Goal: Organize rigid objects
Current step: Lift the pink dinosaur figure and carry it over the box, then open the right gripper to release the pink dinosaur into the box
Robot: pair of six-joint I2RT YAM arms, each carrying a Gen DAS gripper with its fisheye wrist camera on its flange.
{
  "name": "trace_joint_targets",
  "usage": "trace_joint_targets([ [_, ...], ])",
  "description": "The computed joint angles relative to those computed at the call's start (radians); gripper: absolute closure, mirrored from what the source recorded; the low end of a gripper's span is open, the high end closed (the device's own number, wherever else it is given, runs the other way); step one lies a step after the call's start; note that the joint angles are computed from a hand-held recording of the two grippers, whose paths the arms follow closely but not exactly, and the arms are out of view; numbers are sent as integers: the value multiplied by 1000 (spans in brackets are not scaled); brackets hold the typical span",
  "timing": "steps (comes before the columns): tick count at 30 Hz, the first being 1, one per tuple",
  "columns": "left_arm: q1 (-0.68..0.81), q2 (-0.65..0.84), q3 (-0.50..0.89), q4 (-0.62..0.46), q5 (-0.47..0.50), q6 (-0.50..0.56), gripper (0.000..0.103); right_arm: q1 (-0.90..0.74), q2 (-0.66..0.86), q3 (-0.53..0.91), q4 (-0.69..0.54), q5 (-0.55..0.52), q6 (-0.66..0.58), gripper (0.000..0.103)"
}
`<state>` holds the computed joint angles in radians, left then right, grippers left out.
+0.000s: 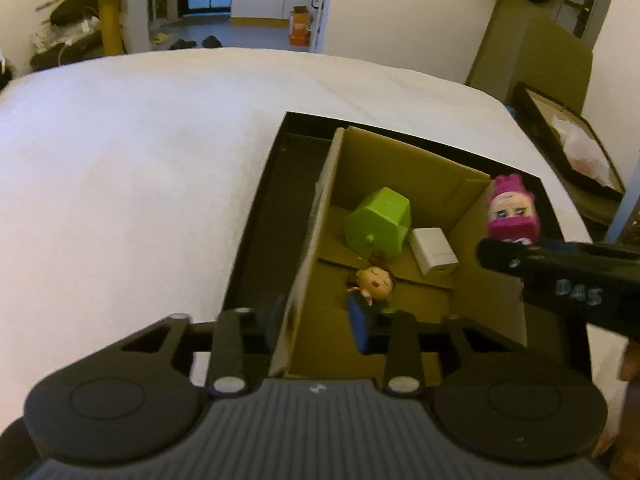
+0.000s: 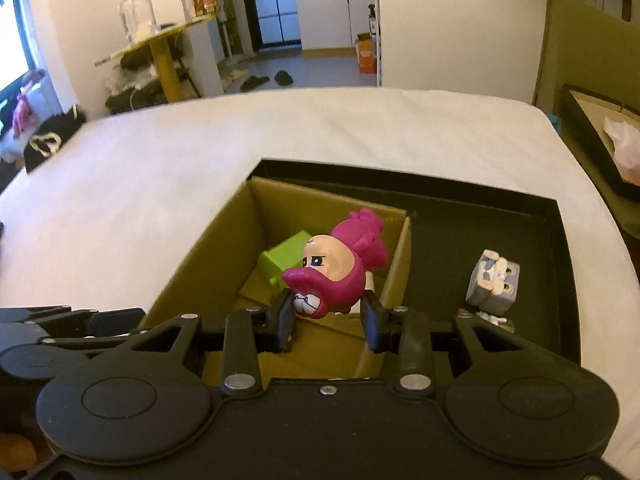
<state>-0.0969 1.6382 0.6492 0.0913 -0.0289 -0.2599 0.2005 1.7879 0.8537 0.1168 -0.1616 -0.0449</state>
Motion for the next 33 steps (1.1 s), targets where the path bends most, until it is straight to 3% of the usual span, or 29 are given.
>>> trace_joint_targets([
  [5,20,0,-16,26,30,1,77,44,45,22,1,62,-9,68],
  [9,51,8,-20,41,114,17,77,79,110,63,-24,90,-21,67],
  [11,55,11,-26,55,130,26,77,97,123,69,-30,124,-33,63],
  [12,59,13,-28,62,137,28,77,102,120,66,-31,132,-41,55],
  [17,88,37,-22,79,184,12,77,110,67,35,-42,152,-76,55],
  [26,87,29,-37,98,177,7,77,82,-31,-5,-78,147,-90,55],
  [33,68,10,-48,99,139,15,77,32,-64,24,-149,85,-68,55],
])
